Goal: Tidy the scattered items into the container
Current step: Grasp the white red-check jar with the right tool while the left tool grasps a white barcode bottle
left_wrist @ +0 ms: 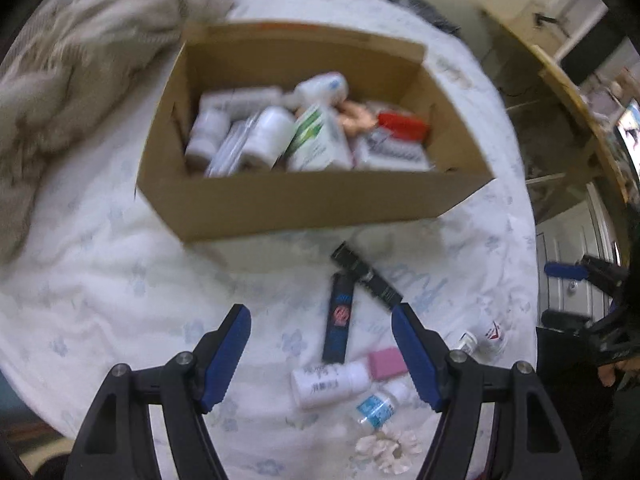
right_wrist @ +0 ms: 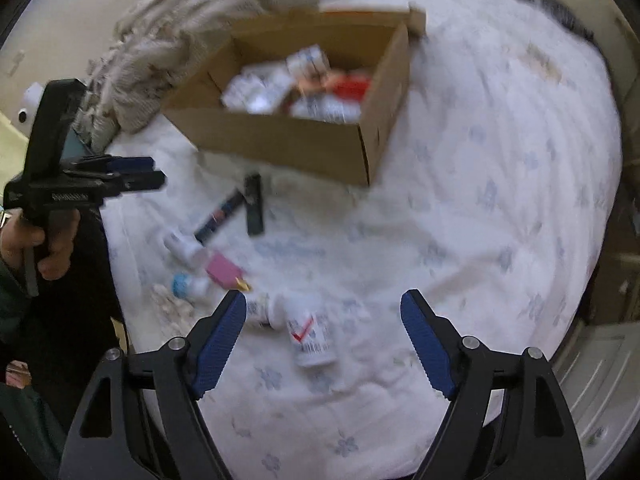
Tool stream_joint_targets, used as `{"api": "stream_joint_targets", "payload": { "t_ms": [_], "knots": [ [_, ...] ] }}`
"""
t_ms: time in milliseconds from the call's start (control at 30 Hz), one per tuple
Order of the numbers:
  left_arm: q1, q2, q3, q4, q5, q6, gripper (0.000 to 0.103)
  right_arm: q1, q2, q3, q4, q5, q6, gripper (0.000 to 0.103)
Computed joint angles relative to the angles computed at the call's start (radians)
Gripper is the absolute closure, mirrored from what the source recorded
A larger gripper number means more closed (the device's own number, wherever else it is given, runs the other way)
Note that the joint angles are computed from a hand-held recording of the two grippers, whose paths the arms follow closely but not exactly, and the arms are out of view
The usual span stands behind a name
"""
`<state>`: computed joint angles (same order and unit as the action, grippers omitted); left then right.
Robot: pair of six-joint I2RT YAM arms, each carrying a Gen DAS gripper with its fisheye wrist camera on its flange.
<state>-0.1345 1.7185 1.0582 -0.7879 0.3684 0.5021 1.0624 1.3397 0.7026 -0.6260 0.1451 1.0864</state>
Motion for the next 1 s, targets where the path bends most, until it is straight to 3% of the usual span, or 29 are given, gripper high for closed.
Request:
{"api": "stream_joint_targets", "payload": {
  "t_ms": [167, 367, 400, 500, 567, 833, 1000],
  "knots": [
    [-0.007, 0.004, -0.011, -0.003, -0.040, 0.013, 0.030, -0.002, 0.227, 0.044, 0.066, -0.136, -0.084, 0.020],
    [-0.084, 0.018, -0.071, 0.022, -0.169, 0.086, 0.030, 0.020, 0.457, 0.171, -0.023, -0.119, -0.149, 0.021],
    [-0.118, 0.015, -0.103, 0.041, -0.218, 0.111, 0.030, 0.015, 0.465, 0.171, -0.016, -0.116, -0.152, 0.022],
    [-0.202, -0.057, -0.212, 0.121, -0.318, 0.202, 0.030, -0.002, 0.467, 0.160, 0.016, -0.111, -0.158, 0.038],
    [-0.231, -0.075, -0.241, 0.132, -0.352, 0.263, 0.030, -0.014, 0.446, 0.138, 0.044, -0.119, -0.160, 0.064],
    [-0.253, -0.021, -0.181, 0.060, -0.391, 0.498, 0.030, -0.040, 0.386, 0.118, 0.037, -0.095, -0.179, 0.064],
    [-0.267, 0.061, -0.161, 0.080, -0.427, 0.584, 0.030, -0.056, 0.386, 0.117, 0.043, -0.095, -0.200, 0.064]
  ]
}}
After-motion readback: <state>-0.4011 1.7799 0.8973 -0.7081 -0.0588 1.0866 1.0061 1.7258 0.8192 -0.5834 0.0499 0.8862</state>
